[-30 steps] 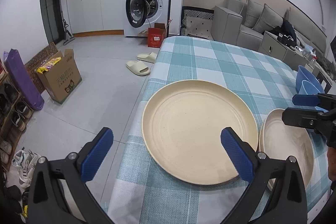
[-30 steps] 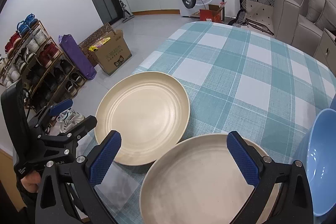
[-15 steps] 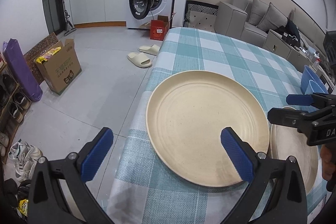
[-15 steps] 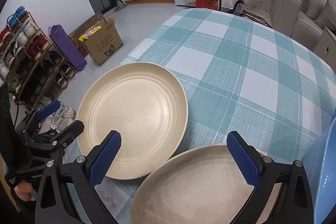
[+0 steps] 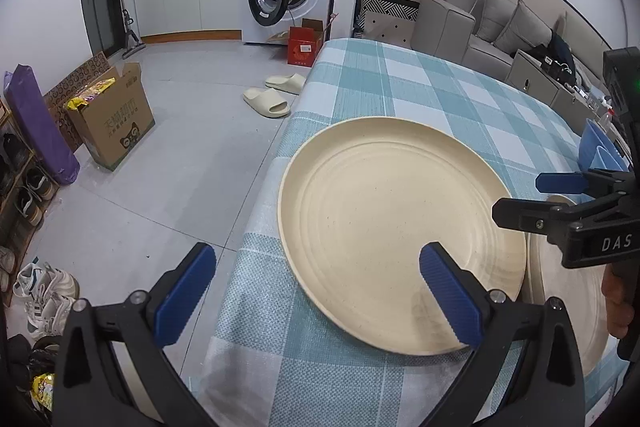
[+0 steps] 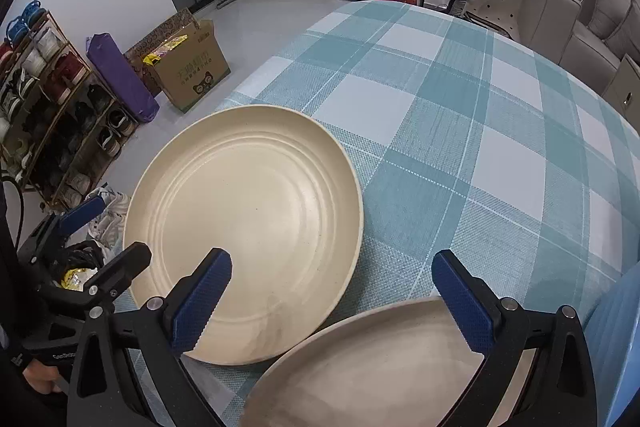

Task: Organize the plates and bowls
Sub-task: 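Move both grippers to the rim of the single cream plate and close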

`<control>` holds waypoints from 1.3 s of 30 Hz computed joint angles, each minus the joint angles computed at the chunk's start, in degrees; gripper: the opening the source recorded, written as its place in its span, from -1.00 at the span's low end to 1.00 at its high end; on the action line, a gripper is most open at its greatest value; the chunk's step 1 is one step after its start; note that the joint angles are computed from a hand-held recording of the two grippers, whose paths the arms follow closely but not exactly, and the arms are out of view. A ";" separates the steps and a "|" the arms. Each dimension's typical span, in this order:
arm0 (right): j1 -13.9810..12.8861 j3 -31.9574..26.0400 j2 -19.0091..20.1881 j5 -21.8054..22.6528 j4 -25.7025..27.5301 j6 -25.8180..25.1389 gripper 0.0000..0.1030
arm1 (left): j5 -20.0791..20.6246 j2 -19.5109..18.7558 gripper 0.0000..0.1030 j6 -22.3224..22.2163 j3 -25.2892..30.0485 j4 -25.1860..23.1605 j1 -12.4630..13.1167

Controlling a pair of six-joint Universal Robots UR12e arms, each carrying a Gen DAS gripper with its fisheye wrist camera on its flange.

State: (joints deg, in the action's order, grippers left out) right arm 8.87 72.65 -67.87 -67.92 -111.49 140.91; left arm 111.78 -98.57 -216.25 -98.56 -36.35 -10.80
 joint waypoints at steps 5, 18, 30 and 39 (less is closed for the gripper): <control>-0.23 -0.65 0.76 0.85 0.99 0.71 0.98 | -0.48 0.02 0.95 -0.37 -0.15 0.00 0.24; 0.00 -0.65 0.97 0.96 1.39 -1.29 0.39 | -2.92 0.28 0.47 -0.05 -0.69 0.33 0.76; 0.51 0.72 0.46 -0.42 -0.88 -2.22 -0.27 | -5.90 0.41 -0.06 0.65 -1.04 1.07 1.22; 0.36 2.09 -0.12 -1.10 -3.92 -1.93 -0.52 | -5.26 0.43 -0.16 0.71 -0.78 0.16 1.10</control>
